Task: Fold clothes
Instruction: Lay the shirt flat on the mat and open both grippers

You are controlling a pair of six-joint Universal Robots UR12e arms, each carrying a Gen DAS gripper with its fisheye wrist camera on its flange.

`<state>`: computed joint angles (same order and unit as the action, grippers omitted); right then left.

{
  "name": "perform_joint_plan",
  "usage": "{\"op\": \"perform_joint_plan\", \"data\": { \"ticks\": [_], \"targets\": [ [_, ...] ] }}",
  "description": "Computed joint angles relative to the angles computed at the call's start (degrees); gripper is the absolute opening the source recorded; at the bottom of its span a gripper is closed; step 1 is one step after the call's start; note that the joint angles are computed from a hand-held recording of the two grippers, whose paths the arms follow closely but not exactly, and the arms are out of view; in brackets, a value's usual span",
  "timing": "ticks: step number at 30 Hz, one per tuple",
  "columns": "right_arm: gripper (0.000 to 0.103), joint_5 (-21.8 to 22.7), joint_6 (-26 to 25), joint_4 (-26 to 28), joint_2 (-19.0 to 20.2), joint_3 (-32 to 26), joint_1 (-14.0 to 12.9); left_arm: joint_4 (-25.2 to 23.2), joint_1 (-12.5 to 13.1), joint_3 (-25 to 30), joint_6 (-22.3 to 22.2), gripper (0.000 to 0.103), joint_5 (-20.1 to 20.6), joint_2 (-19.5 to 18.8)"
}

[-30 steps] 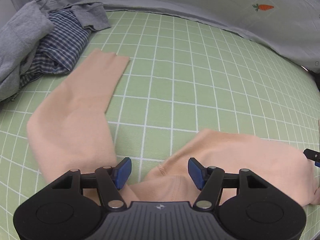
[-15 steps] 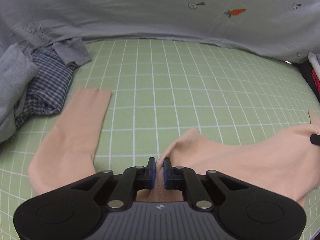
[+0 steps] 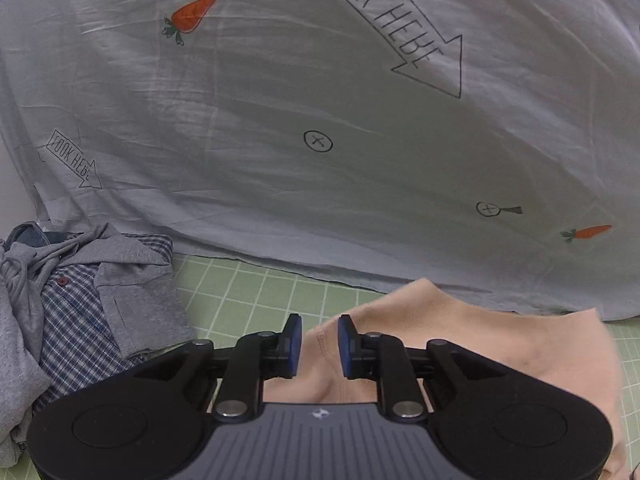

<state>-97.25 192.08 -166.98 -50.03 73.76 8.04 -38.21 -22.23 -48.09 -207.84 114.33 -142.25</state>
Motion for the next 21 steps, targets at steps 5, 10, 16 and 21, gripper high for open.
{"op": "perform_joint_plan", "data": {
  "ticks": [5, 10, 16, 21],
  "targets": [
    [0.061, 3.4, -1.1, 3.0, -4.0, 7.5, -1.0, -2.8, -0.8, -11.0, -3.1, 0.057, -3.9, 5.9],
    [0.063, 7.7, 0.9, 8.0, -10.6, 19.3, -2.0, -8.5, -2.1, -23.3, -10.9, 0.057, -9.1, 13.3],
    [0.055, 10.5, -0.4, 10.9, -15.3, 27.6, -2.5, -8.6, -3.9, -32.3, -15.9, 0.057, -13.7, 18.7],
    [0.033, 12.9, 0.2, 10.5, -17.0, 30.5, -3.0, -7.4, -5.3, -35.4, -15.2, 0.028, -14.3, 20.4]
  ]
}}
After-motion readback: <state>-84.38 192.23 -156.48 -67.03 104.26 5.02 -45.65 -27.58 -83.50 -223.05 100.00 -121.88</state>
